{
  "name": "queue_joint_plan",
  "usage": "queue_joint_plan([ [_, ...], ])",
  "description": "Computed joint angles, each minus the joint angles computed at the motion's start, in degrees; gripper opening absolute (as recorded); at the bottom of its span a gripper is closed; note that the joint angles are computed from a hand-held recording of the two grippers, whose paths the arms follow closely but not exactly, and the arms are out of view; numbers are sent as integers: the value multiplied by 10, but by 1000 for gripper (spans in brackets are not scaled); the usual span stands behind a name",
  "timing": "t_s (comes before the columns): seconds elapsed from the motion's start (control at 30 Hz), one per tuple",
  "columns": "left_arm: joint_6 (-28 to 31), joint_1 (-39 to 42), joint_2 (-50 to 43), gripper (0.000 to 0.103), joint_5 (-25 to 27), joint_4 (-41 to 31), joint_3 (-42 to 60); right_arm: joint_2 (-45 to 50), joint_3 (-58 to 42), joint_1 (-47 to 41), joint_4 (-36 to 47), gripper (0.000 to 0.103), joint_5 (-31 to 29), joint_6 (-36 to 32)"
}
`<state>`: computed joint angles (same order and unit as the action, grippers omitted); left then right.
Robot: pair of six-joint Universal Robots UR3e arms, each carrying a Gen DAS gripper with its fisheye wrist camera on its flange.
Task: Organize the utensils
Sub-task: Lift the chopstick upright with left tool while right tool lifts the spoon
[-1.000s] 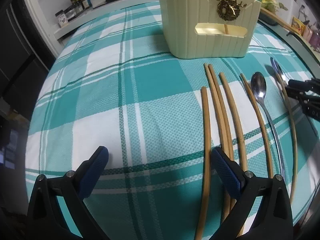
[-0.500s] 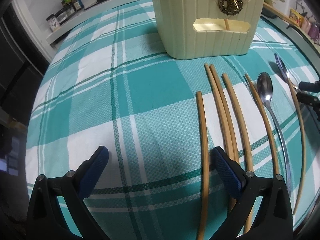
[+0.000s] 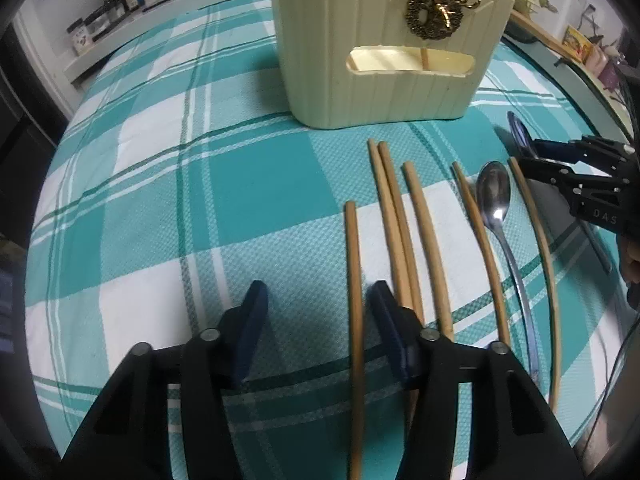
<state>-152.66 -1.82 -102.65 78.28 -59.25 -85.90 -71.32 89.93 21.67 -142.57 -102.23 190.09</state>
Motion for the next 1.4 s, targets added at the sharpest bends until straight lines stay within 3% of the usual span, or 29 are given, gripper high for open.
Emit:
queue_joint_plan([
  [0.03,3,-5,-5,24,-2,-9,11,2,-5,1,4,40,-2,1],
  [0.1,10,-17,-17,7,-2,-23,33,6,-11,2,9,40,-6,8],
  [0.27,-7,-6,-7,5,-10,-20,35,-11,8,6,-3,40,-16,29],
  [0.6,20,145,189,5,-172,-87,-2,-156,82,39,-42,40,-23,57],
  [0.8,56,250,280,5,-293,-156,0,-208,91,90,-55,40,-65,77],
  [0.9,72,282,303,5,-327,-174,-7,-218,95,120,-70,40,-98,82],
  [1.07,70,291,306,5,-330,-173,-19,-221,97,156,-87,39,-142,87],
  [1.17,74,294,308,5,-329,-176,-31,-222,99,159,-93,13,-153,90],
  [1.4,83,311,318,5,-337,-186,-40,-235,106,143,-82,13,-137,95],
])
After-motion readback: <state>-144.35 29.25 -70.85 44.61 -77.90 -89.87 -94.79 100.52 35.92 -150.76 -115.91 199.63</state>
